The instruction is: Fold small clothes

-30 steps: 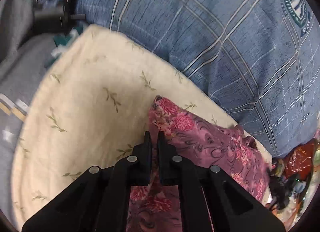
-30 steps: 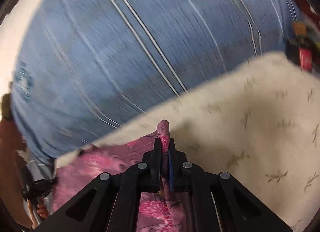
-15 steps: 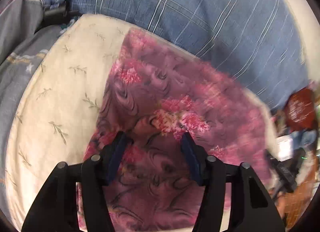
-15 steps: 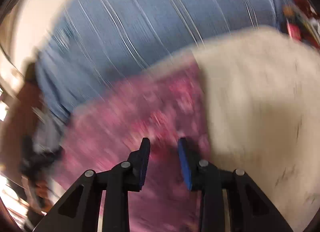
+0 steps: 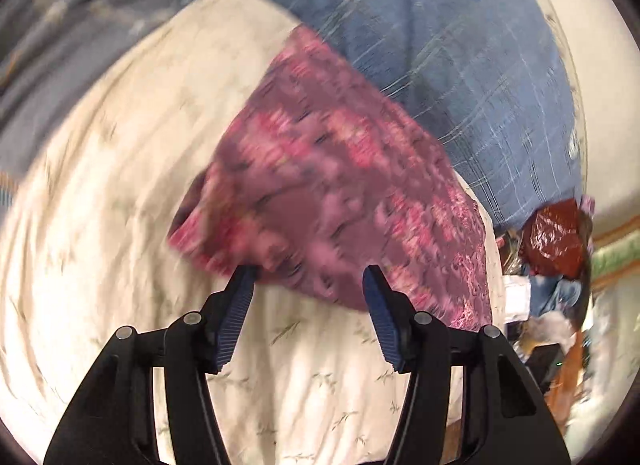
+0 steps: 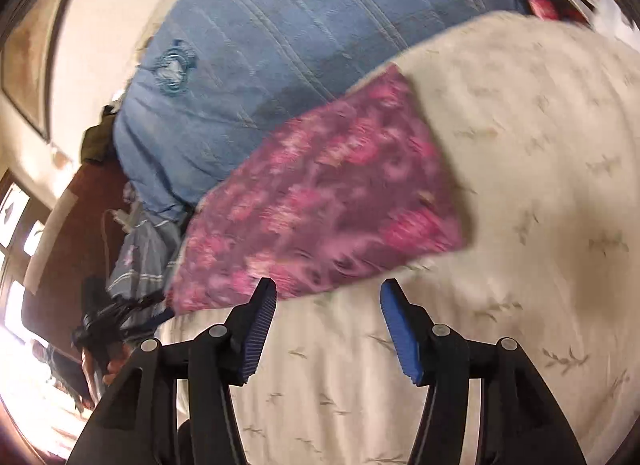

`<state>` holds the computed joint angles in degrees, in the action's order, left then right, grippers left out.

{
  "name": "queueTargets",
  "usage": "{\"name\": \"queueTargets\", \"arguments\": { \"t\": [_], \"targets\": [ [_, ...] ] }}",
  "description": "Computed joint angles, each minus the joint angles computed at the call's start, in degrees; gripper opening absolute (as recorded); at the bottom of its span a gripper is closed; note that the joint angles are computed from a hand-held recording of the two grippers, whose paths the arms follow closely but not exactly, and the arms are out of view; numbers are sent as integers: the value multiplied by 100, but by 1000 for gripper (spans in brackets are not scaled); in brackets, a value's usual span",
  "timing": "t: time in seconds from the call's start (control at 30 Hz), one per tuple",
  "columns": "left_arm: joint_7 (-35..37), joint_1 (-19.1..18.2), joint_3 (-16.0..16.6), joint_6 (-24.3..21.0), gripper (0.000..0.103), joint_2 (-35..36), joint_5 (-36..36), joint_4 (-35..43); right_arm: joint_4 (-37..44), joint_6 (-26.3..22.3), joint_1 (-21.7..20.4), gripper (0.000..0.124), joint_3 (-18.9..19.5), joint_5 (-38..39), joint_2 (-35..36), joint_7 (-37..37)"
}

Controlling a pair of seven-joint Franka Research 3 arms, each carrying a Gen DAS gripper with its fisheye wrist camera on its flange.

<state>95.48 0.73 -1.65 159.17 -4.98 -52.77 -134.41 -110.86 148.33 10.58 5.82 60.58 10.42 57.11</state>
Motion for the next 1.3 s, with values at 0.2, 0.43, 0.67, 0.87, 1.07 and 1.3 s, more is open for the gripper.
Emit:
{"name": "queueTargets", "arguments": {
  "t": [0.2,0.43,0.67,0.87,1.07,1.3],
  "targets": [
    [735,118,63,-336,58,286,-1727,260,407,110,-290,45,147,1696,545,-39],
    [-192,273,-188,-9,45,416,-914,391,532,274,-412,5,163,2548,380,-1206],
    [126,317,-171,-31,31,365,-1497,224,350,543,-234,18,5,605,535,381],
    [631,336,-96,-297,48,249,-2103,157,-316,1261,6,24,32,-96,-137,819],
    [769,283,-136,-231,66,254,-2068,195,-208,1647,544,47,134,-1447,-185,841],
    [754,236,-172,-301,83,314,-1402,312,538,1674,2141,68,-1335,-5714,784,4288]
  ]
}}
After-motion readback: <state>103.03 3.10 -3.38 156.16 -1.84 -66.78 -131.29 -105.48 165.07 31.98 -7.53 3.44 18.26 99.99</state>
